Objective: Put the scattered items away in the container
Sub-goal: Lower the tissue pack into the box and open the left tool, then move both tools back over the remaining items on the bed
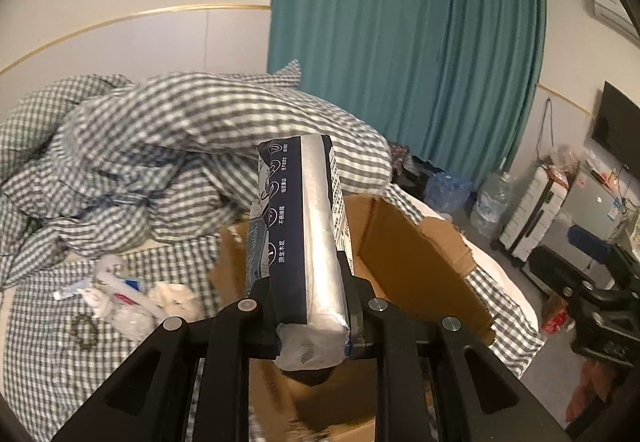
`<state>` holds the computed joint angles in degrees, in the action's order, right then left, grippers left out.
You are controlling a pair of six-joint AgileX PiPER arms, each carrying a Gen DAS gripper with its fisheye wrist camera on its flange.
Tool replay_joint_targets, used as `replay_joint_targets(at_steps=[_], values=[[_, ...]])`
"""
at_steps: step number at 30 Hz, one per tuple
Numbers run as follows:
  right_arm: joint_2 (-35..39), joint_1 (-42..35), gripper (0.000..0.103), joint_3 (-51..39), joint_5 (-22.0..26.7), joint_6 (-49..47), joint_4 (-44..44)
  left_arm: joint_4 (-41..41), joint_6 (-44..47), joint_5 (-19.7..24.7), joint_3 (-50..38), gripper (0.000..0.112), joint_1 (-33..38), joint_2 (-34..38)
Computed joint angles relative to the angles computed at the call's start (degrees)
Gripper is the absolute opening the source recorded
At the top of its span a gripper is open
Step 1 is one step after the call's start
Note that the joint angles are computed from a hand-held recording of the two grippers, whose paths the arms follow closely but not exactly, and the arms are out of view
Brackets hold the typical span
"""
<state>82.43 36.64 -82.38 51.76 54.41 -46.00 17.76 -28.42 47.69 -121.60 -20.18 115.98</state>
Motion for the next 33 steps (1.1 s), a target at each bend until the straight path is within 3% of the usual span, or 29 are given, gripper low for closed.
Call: replay_joint_targets(at_steps=[5, 10, 12, 14, 15, 16, 25, 33], values=[[-2.4, -0.4, 0.103, 2.1, 0.9, 1.3, -1.2, -1.4, 2.6, 3.1, -7.7, 0.020, -1.8, 5.5], [-2.7, -1.5, 0.103, 1.9, 0.2, 0.1, 0.4, -1.4, 3.4, 3.3, -8.7, 0.025, -2.3, 6.1], [-2.7, -1.3, 0.103, 2.0, 0.0, 0.1, 0.7, -1.5, 3.7, 3.6, -9.1, 0.041, -2.3, 6.2], [-2.2, -0.8, 0.103, 1.7, 0.3, 0.3, 0.3, -0.8, 3.1, 3.3, -8.7, 0.088, -2.5, 5.8], [-2.1, -0.6, 0.103, 1.7, 0.2, 0.4, 0.2, 0.3, 1.9, 1.4, -6.3, 0.091, -2.5, 4.6], [-2.1, -0.3, 0.103, 1.5, 0.3, 0.6, 0.0, 1.3, 0.8, -0.4, -4.1, 0.091, -2.6, 3.4], [-0.8, 1.9, 0.103, -0.4, 0.9, 2.3, -1.5, 4.9, -2.3, -1.6, 1.6, 0.095, -1.3, -1.4], [4.9, 6.6, 0.103, -7.3, 1.7, 2.6, -2.3, 8.3, -5.2, -4.3, 12.1, 0.099, 3.2, -9.0]])
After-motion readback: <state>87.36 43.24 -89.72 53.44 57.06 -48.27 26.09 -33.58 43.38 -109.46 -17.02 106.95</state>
